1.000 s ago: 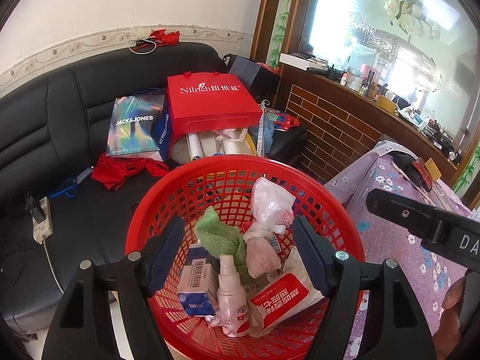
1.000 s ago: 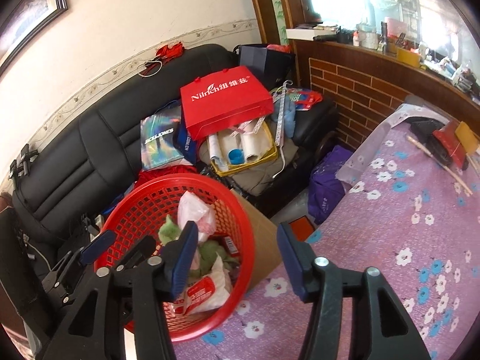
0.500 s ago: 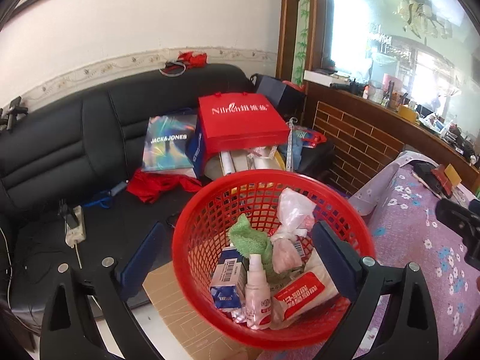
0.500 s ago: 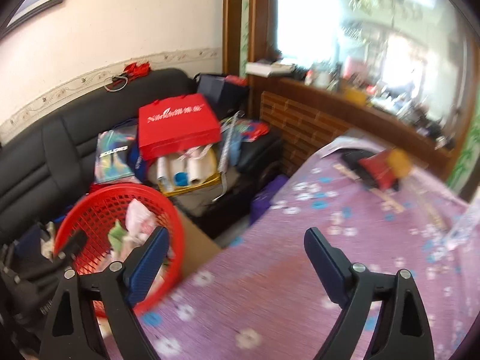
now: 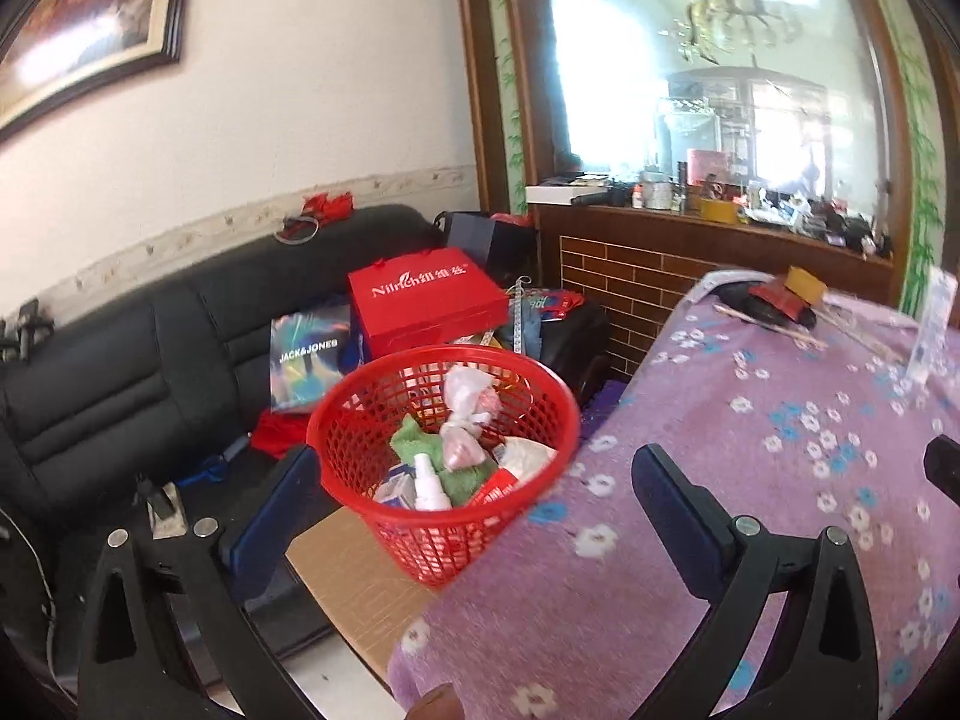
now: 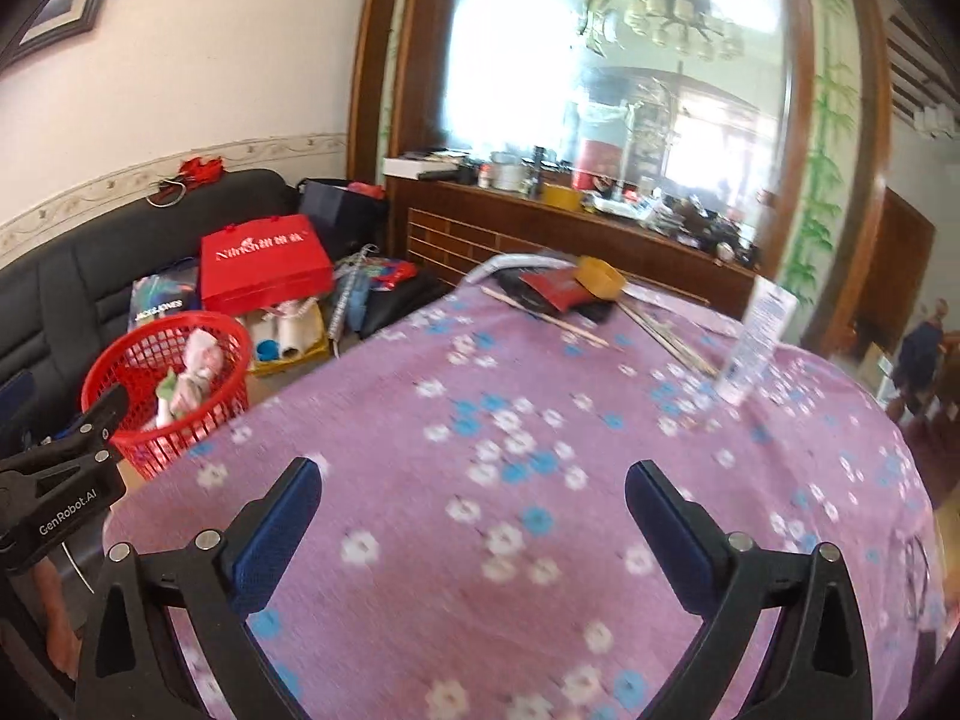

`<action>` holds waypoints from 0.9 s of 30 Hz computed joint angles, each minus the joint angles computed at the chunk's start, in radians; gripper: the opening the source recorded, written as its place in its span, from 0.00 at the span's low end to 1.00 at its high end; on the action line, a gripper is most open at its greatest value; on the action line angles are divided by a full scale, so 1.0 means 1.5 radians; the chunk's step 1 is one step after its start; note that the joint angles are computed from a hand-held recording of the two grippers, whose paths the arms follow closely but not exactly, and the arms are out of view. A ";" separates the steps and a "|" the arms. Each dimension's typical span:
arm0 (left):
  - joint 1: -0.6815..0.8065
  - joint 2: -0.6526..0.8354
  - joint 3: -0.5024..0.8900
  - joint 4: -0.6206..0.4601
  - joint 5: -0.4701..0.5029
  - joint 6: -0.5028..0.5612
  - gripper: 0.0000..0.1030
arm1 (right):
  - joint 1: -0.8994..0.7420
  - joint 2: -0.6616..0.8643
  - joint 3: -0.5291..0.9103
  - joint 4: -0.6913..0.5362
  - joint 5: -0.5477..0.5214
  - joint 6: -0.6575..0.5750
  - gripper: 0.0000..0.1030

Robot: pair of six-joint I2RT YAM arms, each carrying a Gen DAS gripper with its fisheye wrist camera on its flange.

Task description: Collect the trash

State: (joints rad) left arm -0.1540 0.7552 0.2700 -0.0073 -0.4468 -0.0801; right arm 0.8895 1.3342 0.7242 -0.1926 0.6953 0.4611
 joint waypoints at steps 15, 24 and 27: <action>-0.276 0.051 0.020 -0.073 -0.099 -0.140 1.00 | -0.004 -0.191 -0.159 -0.074 0.057 0.062 1.00; -0.338 0.129 0.040 -0.058 -0.149 -0.165 1.00 | -0.039 -0.217 -0.190 -0.053 0.023 0.052 1.00; -0.342 0.142 0.041 -0.051 -0.151 -0.166 1.00 | -0.052 -0.214 -0.194 -0.044 0.011 0.050 1.00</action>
State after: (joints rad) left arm -0.6672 0.9687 0.3322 -0.0837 -0.6739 -0.3283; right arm 0.8120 1.0127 0.4328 -0.2590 0.7119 0.5355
